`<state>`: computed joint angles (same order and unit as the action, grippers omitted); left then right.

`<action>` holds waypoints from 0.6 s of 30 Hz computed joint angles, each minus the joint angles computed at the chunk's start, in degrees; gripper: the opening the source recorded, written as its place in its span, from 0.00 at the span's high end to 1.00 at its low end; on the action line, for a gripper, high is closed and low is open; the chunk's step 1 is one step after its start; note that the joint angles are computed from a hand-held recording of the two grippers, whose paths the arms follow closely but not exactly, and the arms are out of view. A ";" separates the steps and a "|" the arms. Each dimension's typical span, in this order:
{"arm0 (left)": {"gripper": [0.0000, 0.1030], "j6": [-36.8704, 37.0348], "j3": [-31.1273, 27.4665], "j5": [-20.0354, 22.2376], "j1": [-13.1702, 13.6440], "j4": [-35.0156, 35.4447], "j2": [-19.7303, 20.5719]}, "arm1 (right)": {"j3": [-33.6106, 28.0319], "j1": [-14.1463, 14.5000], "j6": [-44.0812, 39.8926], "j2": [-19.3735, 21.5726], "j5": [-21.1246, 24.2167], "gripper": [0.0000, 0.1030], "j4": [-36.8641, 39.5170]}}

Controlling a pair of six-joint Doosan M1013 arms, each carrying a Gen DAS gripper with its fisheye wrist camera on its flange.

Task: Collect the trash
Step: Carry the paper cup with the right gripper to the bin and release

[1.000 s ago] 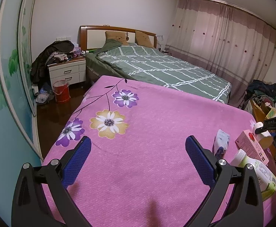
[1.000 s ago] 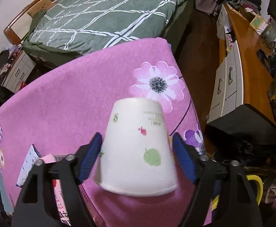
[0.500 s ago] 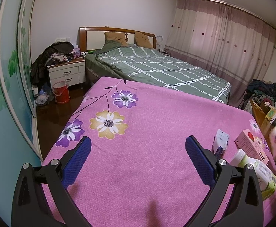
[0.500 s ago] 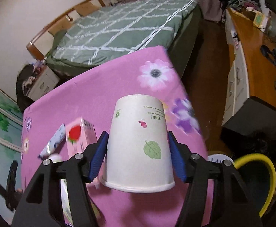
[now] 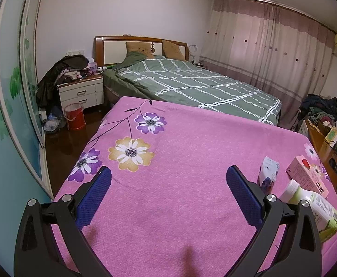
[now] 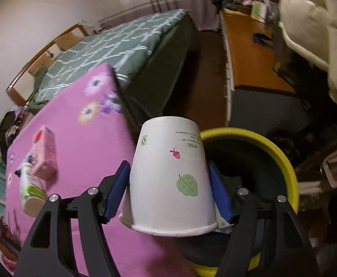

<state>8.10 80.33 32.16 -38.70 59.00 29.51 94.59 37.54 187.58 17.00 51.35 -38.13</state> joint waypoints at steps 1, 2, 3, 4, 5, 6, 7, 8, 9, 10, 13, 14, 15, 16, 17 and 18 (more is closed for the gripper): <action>0.05 -0.24 0.09 -0.07 -0.05 0.50 -0.05 | 0.10 0.08 0.27 0.15 1.41 0.28 0.17; 0.05 -0.40 0.16 -0.06 -0.11 0.83 -0.10 | 0.20 0.34 1.84 0.34 2.72 0.24 -0.89; 0.05 -0.35 0.17 -0.02 -0.17 1.05 -0.11 | 0.34 0.64 3.47 0.41 3.45 0.24 -2.08; 0.05 -0.22 0.13 -0.03 -0.17 1.08 -0.08 | 0.47 1.09 6.19 0.41 3.49 0.24 -4.29; 0.05 -0.22 0.16 0.00 -0.21 1.17 -0.10 | 0.59 1.27 7.83 0.36 2.95 0.24 -5.81; 0.05 -0.21 0.18 0.03 -0.24 1.31 -0.13 | 0.44 1.65 10.21 0.50 1.97 0.24 -8.28; 0.05 -0.25 0.20 0.02 -0.25 1.42 -0.14 | 0.16 1.87 11.44 0.73 1.29 0.24 -9.94; 0.05 -0.26 0.18 0.01 -0.25 1.50 -0.12 | -0.36 2.27 13.09 1.25 0.61 0.24 -12.88; 0.05 -0.29 0.22 -0.01 -0.28 1.66 -0.15 | -1.63 2.70 13.76 2.27 1.03 0.23 -15.55; 0.05 -0.43 0.28 0.02 -0.35 1.86 -0.19 | -2.44 2.87 13.69 2.92 1.28 0.23 -17.03; 0.05 -0.72 0.35 0.15 -0.40 2.35 -0.22 | -5.58 3.58 14.58 5.77 4.06 0.23 -23.71; 0.05 -0.89 0.36 0.17 -0.41 2.49 -0.23 | -6.43 3.87 14.71 6.62 5.59 0.23 -25.28; 0.05 -1.18 0.43 0.10 -0.42 2.79 -0.30 | -6.89 4.11 15.11 7.30 6.57 0.23 -26.66; 0.05 -1.63 0.55 -0.03 -0.49 3.32 -0.40 | -7.08 4.19 15.05 7.65 7.05 0.23 -27.18; 0.05 -2.03 0.65 -0.12 -0.56 3.92 -0.48 | -7.39 4.45 14.66 8.23 8.17 0.23 -27.67; 0.05 -2.56 0.76 -0.02 -0.76 5.04 -0.56 | -7.69 4.57 13.78 8.62 9.08 0.23 -27.40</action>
